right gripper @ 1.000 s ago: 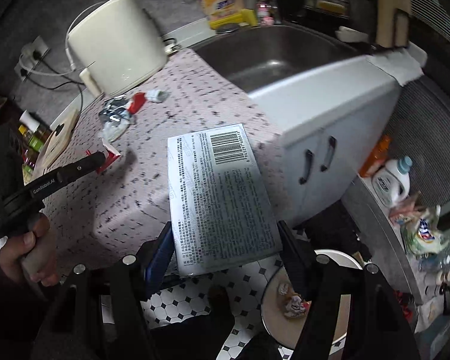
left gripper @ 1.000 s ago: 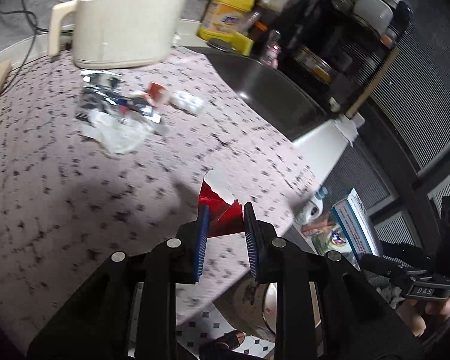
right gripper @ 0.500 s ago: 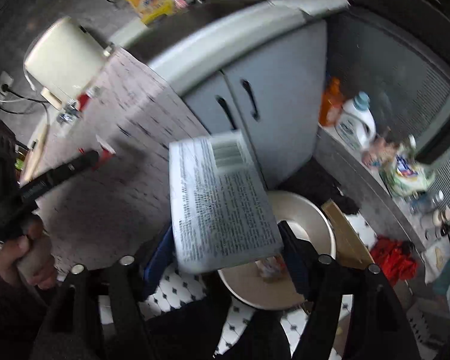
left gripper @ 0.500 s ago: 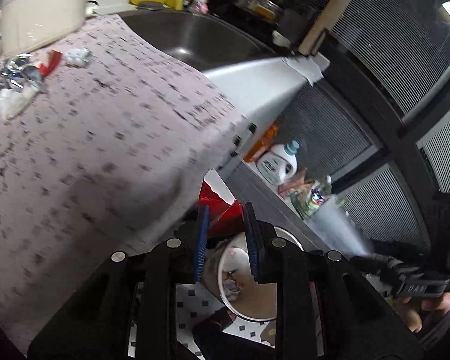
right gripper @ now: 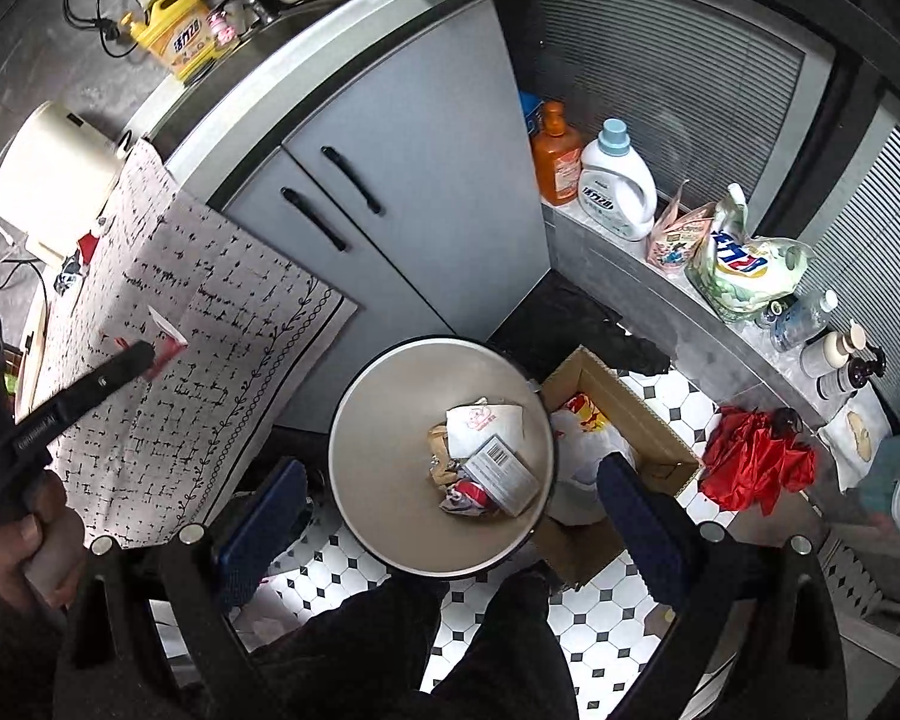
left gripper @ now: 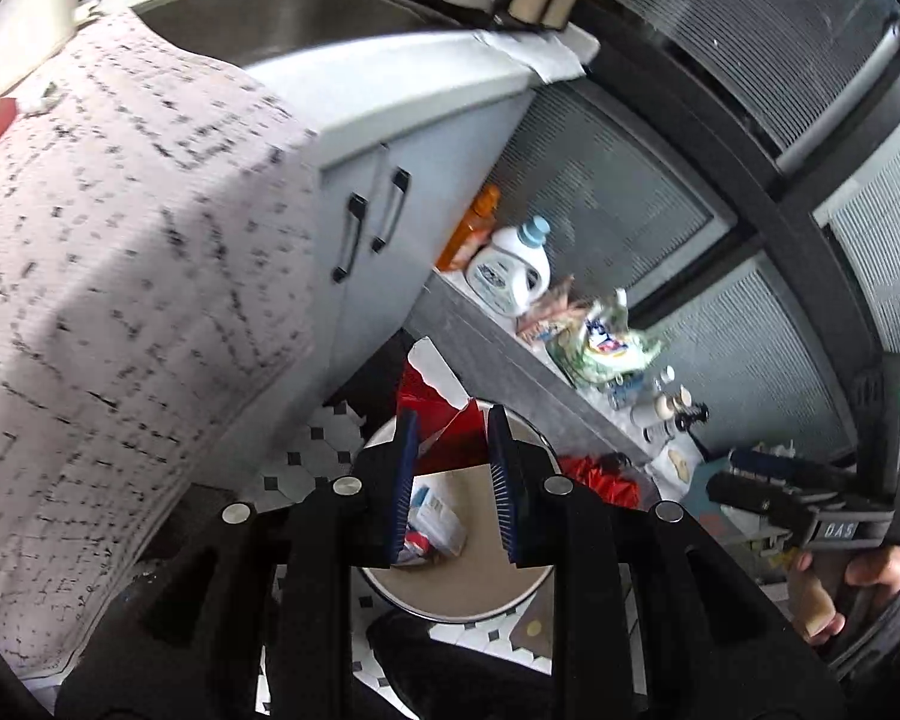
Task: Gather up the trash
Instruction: 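Carry both items down to the white bin and release them, then move both tools back up to the trash on the cloth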
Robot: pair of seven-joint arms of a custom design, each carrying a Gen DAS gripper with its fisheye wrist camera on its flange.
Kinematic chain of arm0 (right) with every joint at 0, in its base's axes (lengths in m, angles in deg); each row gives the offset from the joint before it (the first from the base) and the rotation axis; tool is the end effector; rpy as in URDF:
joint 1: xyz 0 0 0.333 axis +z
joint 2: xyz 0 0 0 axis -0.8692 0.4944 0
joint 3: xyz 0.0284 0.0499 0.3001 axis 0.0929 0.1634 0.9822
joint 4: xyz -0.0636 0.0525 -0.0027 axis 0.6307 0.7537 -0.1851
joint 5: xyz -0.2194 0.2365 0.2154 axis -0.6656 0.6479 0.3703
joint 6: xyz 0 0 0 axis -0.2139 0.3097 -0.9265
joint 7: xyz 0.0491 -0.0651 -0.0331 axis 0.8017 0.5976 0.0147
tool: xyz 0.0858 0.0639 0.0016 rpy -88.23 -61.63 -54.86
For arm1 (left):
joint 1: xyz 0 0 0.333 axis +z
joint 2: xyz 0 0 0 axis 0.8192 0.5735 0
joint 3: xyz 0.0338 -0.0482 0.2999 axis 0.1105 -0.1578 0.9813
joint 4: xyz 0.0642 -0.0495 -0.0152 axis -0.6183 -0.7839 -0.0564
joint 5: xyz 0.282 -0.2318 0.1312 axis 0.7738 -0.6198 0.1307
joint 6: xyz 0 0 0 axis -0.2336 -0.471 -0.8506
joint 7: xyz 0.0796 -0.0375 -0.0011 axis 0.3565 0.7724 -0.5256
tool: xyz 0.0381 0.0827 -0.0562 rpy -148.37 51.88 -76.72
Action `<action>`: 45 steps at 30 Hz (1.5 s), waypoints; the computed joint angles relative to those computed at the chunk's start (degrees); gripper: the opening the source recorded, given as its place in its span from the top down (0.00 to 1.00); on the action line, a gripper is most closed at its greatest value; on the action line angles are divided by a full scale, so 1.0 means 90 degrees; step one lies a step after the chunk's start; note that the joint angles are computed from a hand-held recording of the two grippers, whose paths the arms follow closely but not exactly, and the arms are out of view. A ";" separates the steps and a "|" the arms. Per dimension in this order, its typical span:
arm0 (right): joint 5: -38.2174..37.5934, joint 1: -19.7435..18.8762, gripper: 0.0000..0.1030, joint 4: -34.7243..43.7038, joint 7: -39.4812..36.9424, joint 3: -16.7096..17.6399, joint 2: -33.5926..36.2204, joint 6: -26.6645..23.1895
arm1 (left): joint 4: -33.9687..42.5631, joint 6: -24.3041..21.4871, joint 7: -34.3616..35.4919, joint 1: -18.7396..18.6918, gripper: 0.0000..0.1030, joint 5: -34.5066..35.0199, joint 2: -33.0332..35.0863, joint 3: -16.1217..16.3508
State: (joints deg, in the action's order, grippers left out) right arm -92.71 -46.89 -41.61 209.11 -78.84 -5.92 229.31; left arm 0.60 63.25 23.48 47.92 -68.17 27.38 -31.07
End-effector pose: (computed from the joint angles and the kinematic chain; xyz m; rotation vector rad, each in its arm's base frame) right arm 0.6021 0.1610 0.5237 -1.6957 1.9666 -0.5920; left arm 0.7317 -0.2262 0.4274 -1.9368 2.2742 -0.9055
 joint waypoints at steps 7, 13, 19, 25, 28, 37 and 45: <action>0.0042 -0.0165 0.08 -0.0318 -0.0095 -0.0053 -0.0327 0.0171 | 0.0746 -0.0699 0.0071 -0.0274 0.77 0.0055 0.0518 -0.0145; 0.0133 -0.0323 0.08 -0.0507 -0.0089 -0.0057 -0.0470 0.0264 | 0.1078 -0.0821 0.0270 -0.0363 0.34 -0.0114 0.0736 -0.0248; 0.0181 -0.0330 0.08 -0.0429 -0.0049 -0.0015 -0.0357 0.0337 | 0.1314 -0.0846 0.0346 -0.0365 0.15 -0.0052 0.0792 -0.0119; 0.0104 -0.0162 0.08 0.0005 -0.0086 0.0026 -0.0028 0.0262 | 0.0938 -0.0504 0.0165 -0.0202 0.08 0.0061 0.0482 0.0048; 0.0041 -0.0037 0.08 0.0334 -0.0101 0.0035 0.0190 0.0182 | 0.0562 -0.0246 0.0126 -0.0043 0.08 0.0074 0.0222 0.0098; -0.0221 0.0502 0.08 0.1521 -0.0061 -0.0006 0.0979 0.0182 | -0.0428 0.0505 0.0001 0.0548 0.07 -0.0012 -0.0541 0.0266; -0.0416 0.1147 0.08 0.3179 0.0088 -0.0160 0.2088 -0.0119 | -0.0974 0.1064 0.0094 0.1210 0.08 -0.0243 -0.0950 0.0406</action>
State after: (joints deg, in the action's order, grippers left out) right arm -96.46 -36.56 -13.00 209.90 -80.28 12.87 228.24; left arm -8.16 72.82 24.33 58.81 -70.36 18.83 -27.42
